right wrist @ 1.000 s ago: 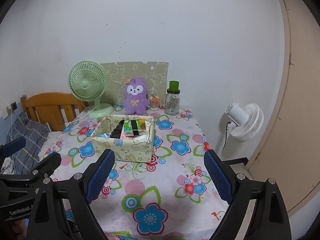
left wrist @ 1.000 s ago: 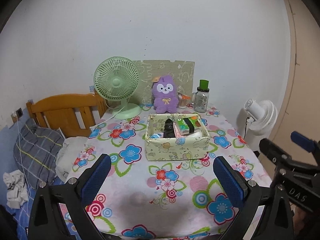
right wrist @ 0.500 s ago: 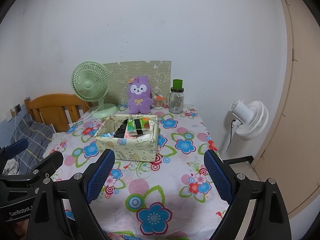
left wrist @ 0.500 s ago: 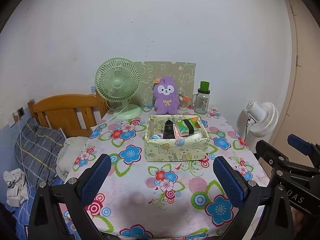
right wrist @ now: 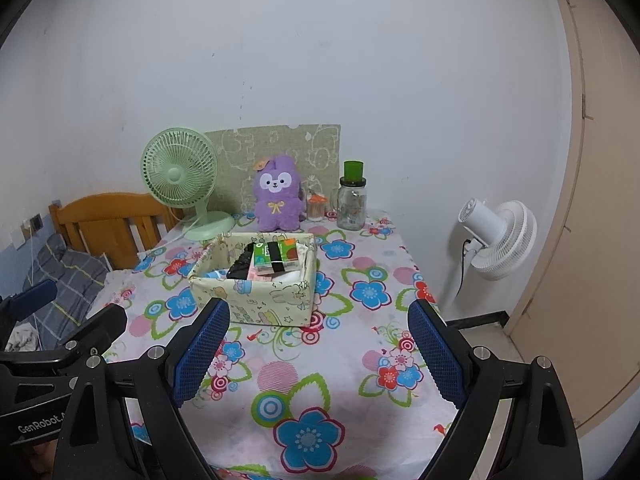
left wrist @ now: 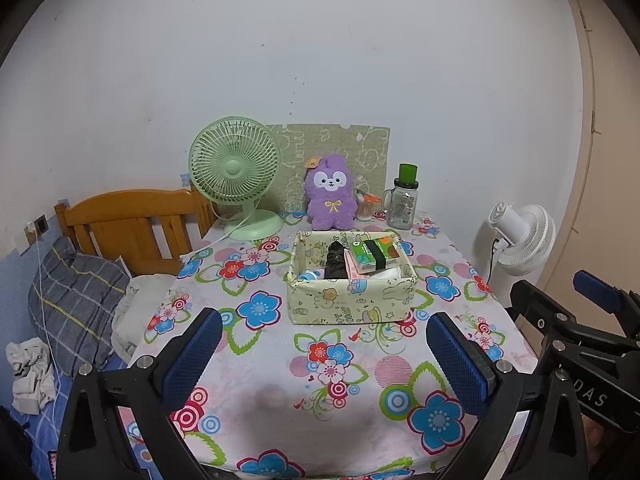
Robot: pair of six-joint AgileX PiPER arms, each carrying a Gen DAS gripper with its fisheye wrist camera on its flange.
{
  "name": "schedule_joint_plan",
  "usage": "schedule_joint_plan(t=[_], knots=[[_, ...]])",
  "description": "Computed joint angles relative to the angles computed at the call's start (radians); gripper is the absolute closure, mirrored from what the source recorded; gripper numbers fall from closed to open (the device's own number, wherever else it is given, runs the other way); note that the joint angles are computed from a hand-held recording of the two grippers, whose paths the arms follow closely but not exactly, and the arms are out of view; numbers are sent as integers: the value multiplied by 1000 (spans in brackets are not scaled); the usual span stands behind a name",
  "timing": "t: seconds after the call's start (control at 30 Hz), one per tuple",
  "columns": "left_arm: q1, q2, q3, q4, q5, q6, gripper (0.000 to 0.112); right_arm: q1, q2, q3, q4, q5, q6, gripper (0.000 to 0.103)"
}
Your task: Organize soft objects
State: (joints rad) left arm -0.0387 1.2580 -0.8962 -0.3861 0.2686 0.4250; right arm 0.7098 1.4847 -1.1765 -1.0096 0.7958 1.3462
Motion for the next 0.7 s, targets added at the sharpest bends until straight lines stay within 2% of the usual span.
schedule_joint_plan(t=[0.27, 0.47, 0.7], knots=[[-8, -1, 0, 24, -1, -27, 9, -6, -5, 1, 4, -6, -4, 11], [1, 4, -12, -49, 18, 55, 9, 8, -8, 8, -17, 12, 29, 11], [2, 5, -15, -39, 17, 42, 9, 10, -11, 11, -16, 15, 27, 11]])
